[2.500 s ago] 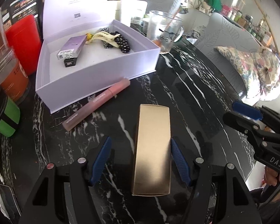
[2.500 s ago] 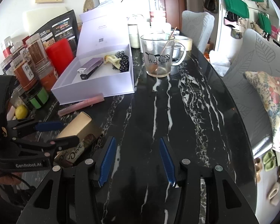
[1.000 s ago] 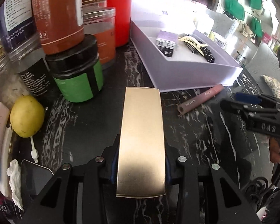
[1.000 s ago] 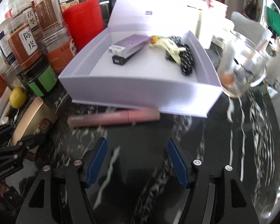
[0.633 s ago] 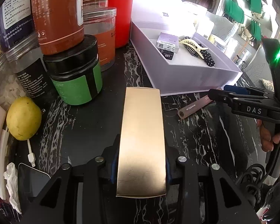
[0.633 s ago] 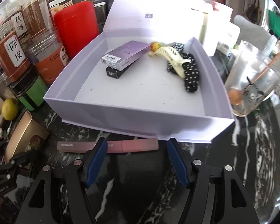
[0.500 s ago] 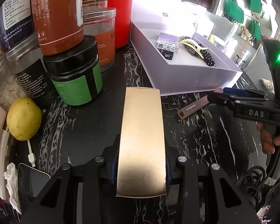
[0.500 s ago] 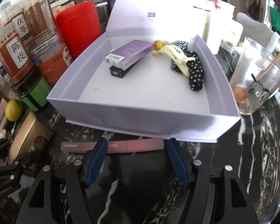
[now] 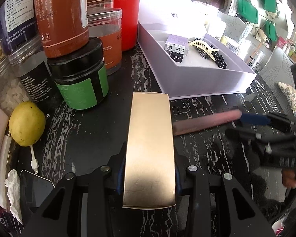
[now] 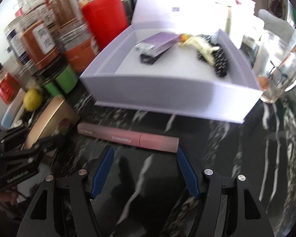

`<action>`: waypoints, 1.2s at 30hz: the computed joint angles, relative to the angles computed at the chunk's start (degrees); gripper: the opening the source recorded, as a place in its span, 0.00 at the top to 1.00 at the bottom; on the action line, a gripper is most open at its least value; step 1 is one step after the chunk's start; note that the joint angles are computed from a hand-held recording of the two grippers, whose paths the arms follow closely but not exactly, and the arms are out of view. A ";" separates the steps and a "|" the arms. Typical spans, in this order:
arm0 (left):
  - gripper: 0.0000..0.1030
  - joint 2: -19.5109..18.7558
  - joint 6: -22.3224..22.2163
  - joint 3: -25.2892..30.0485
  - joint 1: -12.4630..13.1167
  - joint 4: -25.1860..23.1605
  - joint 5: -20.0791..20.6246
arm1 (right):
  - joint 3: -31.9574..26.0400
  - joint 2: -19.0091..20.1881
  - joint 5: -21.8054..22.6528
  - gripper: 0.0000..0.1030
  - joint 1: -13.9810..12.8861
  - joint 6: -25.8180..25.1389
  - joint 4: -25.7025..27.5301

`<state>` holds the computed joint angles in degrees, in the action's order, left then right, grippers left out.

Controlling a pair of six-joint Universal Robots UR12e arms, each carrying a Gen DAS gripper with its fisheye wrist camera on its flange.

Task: Organize rigid objects
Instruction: 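Hold the gold box in the left tool while the right tool grasps the pink tube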

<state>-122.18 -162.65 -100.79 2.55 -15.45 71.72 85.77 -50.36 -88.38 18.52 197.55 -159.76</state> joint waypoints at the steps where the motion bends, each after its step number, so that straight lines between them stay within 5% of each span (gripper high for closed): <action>1: 0.64 0.06 0.06 -0.06 0.06 -0.16 -0.16 | 0.05 -0.02 0.20 0.35 0.18 -0.27 0.00; 9: 0.64 0.60 0.09 -0.99 0.48 0.06 -0.52 | -0.31 -0.06 -6.37 0.35 1.67 -3.44 -0.53; 19: 0.64 1.35 -0.16 -2.31 0.76 0.73 0.05 | -3.66 2.34 -2.37 0.35 0.78 -10.48 1.82; 27: 0.64 1.34 -0.08 -2.49 0.09 1.68 2.34 | -0.53 1.01 -4.08 0.68 1.43 -12.70 -1.54; 36: 0.64 1.43 0.83 -2.86 -0.80 2.57 4.61 | 4.41 -1.68 -5.14 0.82 2.15 -10.54 -3.98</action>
<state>-120.75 -161.82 -103.64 1.75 -12.88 76.33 90.18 -52.03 -93.52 20.67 187.01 -163.74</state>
